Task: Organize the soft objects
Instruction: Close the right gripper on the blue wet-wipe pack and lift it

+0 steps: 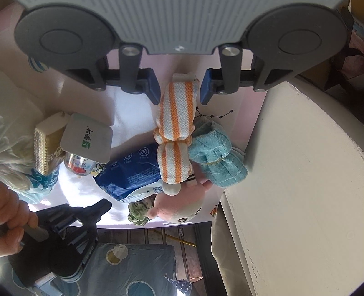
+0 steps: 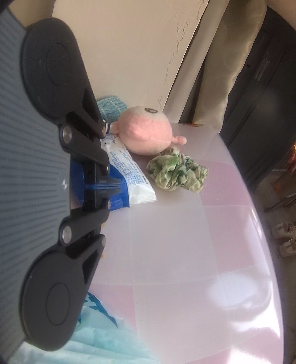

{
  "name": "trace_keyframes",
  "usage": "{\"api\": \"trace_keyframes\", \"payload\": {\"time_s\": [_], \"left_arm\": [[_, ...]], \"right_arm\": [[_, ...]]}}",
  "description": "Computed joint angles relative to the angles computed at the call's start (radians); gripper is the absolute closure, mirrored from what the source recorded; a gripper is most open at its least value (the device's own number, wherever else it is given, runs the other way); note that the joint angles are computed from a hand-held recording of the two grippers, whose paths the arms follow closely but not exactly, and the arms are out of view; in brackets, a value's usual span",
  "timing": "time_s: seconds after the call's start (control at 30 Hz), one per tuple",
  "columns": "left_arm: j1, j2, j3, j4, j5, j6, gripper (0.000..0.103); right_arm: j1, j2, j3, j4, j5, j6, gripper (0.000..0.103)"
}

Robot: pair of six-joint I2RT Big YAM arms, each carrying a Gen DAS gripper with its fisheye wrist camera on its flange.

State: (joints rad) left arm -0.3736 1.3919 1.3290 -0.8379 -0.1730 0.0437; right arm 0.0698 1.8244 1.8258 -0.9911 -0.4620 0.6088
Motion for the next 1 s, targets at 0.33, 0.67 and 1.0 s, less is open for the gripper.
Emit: {"api": "trace_keyframes", "payload": {"time_s": [0.33, 0.67, 1.0], "left_arm": [[0.003, -0.001, -0.001, 0.002, 0.010, -0.014, 0.063], [0.010, 0.022, 0.009, -0.006, 0.007, -0.023, 0.064], [0.006, 0.003, -0.005, -0.003, 0.000, -0.026, 0.063]], "right_arm": [[-0.003, 0.017, 0.057, -0.075, 0.014, -0.003, 0.039], [0.037, 0.089, 0.092, -0.120, -0.004, -0.092, 0.057], [0.038, -0.006, 0.057, -0.067, 0.088, -0.128, 0.082]]}}
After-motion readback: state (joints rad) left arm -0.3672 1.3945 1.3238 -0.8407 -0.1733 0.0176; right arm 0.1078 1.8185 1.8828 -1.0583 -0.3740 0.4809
